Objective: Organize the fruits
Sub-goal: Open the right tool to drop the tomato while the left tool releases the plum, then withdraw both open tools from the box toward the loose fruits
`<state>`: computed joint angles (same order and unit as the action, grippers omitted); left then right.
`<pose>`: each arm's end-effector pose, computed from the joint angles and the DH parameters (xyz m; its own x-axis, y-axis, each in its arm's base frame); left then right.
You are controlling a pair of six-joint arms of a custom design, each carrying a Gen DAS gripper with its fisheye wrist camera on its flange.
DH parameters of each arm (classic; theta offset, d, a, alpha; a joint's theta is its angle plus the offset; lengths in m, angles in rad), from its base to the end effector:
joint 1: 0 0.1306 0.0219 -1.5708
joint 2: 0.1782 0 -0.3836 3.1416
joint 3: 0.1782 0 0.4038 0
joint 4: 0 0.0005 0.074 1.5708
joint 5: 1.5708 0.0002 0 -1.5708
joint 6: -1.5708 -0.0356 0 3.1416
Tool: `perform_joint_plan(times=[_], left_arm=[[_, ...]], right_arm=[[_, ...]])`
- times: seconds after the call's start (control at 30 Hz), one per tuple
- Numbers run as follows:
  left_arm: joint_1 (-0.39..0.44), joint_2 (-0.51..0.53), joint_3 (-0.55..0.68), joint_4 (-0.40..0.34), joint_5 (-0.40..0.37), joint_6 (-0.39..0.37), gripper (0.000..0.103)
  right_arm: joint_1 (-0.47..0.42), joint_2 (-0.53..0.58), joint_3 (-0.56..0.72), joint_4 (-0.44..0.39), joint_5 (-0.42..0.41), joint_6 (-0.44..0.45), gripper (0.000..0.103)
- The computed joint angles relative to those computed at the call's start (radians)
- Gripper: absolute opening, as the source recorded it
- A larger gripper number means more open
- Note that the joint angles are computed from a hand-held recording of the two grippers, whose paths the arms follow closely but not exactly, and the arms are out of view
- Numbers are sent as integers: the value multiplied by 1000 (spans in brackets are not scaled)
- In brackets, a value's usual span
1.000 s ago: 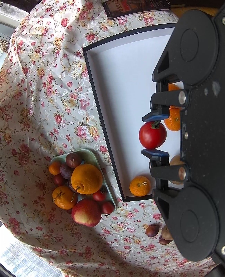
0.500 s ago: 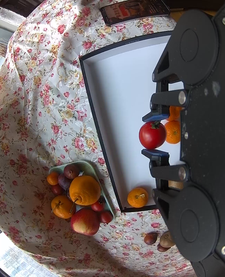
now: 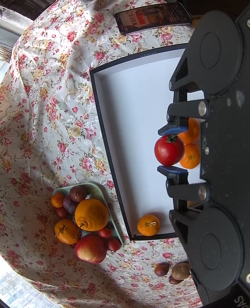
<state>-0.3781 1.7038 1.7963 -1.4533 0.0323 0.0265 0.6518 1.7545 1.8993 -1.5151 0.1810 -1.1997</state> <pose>0.5236 -0.2098 0.4259 -0.9186 0.3364 -0.2075 0.3510 0.9356 -0.0371 0.4643 0.3456 0.4407 -0.8120 0.5335 -0.2366 0.5200 0.8455 0.1216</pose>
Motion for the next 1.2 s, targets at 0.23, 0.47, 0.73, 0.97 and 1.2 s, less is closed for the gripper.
perform_joint_plan(times=[0.23,0.47,0.73,0.97,1.2], left_arm=[[1,1,2,-6,3,-1,55],[7,0,4,-15,5,-3,55],[24,2,10,-30,10,-10,55],[54,-4,11,-29,18,-23,55],[102,-3,18,-35,24,-39,55]], right_arm=[[-10,-22,-32,39,-41,-29,36],[-7,-4,-9,14,-47,-24,36],[-6,29,32,-16,-65,-18,36],[0,75,94,-33,-81,-7,36],[16,161,217,-76,-89,16,36]])
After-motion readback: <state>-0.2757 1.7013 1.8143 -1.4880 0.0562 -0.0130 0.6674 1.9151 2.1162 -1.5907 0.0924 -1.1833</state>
